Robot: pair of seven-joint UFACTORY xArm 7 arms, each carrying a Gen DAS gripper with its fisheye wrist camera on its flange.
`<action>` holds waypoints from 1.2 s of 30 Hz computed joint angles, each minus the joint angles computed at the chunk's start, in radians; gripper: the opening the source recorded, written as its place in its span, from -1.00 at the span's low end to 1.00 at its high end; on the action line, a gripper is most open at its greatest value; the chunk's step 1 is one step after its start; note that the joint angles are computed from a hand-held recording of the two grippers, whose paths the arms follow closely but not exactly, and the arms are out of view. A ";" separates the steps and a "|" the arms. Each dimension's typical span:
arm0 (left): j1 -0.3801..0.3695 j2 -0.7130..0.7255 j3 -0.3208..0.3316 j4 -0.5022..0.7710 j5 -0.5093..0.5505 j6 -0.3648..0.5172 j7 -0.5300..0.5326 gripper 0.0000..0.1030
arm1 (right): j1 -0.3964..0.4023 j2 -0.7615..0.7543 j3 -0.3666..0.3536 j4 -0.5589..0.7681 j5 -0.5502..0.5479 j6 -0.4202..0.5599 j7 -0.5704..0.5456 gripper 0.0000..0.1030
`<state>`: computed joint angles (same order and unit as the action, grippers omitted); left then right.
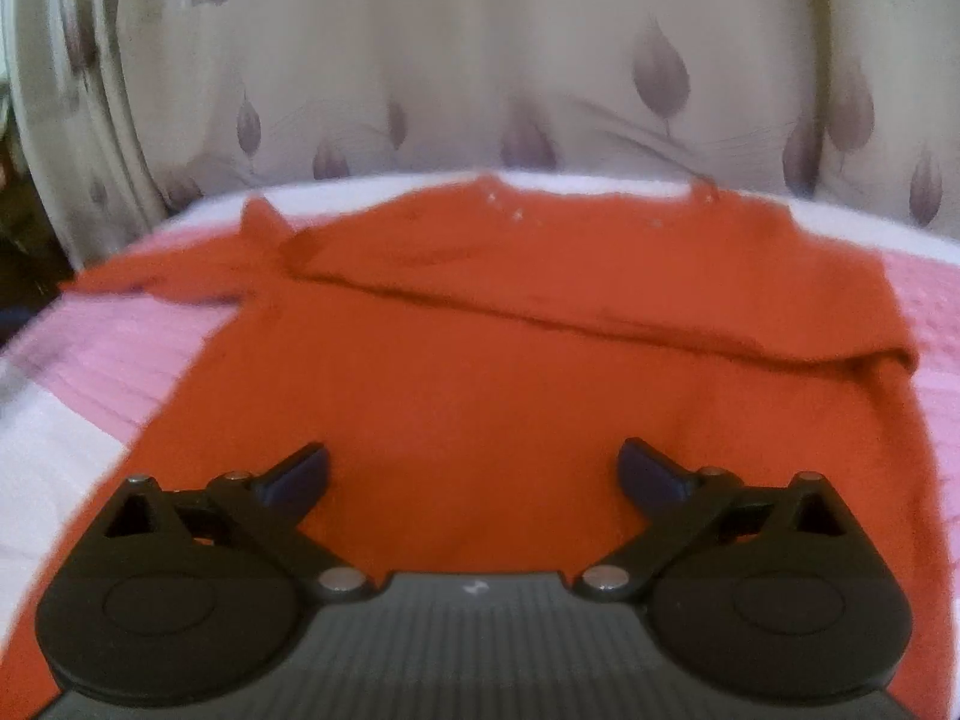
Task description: Fold small clothes
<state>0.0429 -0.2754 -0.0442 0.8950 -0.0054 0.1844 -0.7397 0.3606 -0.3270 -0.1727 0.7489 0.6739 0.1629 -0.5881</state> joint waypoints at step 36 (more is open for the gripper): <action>-0.378 0.640 -0.158 1.163 0.217 0.239 -0.004 -0.96 | 0.060 -0.029 -0.113 0.048 0.777 0.096 -0.550 1.00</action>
